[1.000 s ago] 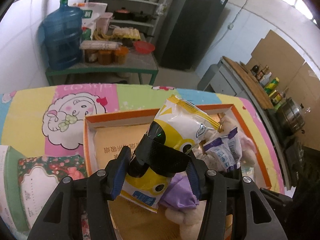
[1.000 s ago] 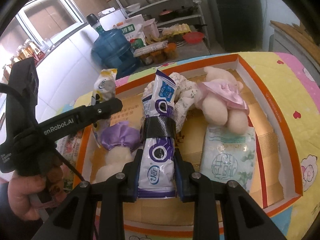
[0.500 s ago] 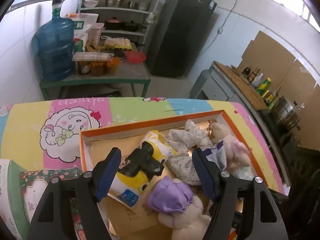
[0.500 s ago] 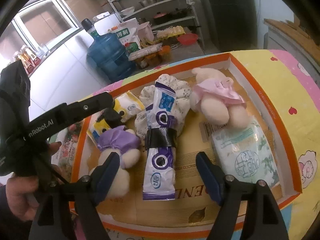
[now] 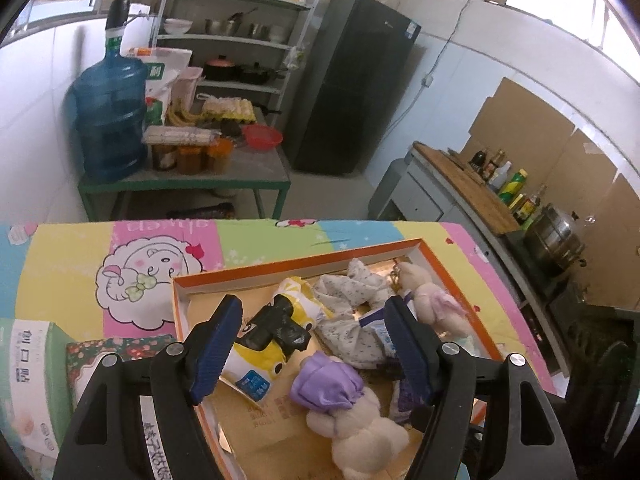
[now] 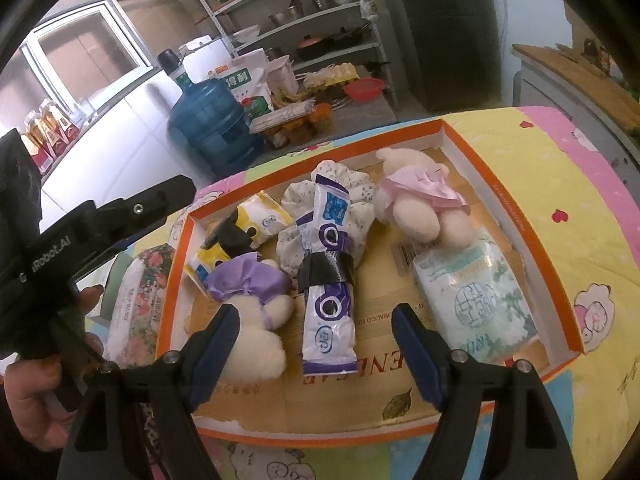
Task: Organize soft objects
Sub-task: 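Withdraw both tools from the box toward the bagged sponges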
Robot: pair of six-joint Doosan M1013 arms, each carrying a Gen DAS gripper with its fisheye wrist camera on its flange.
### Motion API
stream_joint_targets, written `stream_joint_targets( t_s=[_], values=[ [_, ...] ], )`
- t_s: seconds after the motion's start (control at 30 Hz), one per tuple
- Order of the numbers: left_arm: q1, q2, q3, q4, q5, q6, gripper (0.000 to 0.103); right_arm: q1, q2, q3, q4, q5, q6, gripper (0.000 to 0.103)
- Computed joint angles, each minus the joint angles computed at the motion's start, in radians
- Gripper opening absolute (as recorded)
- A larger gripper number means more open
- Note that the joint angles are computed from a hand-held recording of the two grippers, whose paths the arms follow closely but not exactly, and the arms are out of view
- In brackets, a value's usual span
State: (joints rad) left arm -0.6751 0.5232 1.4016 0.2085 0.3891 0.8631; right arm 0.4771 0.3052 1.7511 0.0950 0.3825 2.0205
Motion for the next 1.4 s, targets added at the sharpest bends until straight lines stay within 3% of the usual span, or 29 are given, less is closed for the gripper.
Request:
stream_joint_targets(
  t_s=[0.37, 0.7, 1.1, 1.4],
  values=[
    [-0.001, -0.080, 0.089, -0.063, -0.082, 0.086, 0.075, 0.065, -0.047, 0.021, -0.322, 0.024, 0.345, 0.078],
    [0.001, -0.173, 0.190, -0.100, -0.138, 0.157, 0.075, 0.145, -0.079, 0.027, -0.507, 0.092, 0.581, 0.078],
    [0.019, -0.302, 0.326, 0.042, -0.211, 0.075, 0.075, 0.256, -0.085, -0.005, -0.684, 0.179, 0.756, 0.078],
    [0.063, -0.386, 0.428, 0.216, -0.226, -0.104, 0.075, 0.317, -0.068, -0.037, -0.743, 0.212, 0.824, 0.078]
  ],
)
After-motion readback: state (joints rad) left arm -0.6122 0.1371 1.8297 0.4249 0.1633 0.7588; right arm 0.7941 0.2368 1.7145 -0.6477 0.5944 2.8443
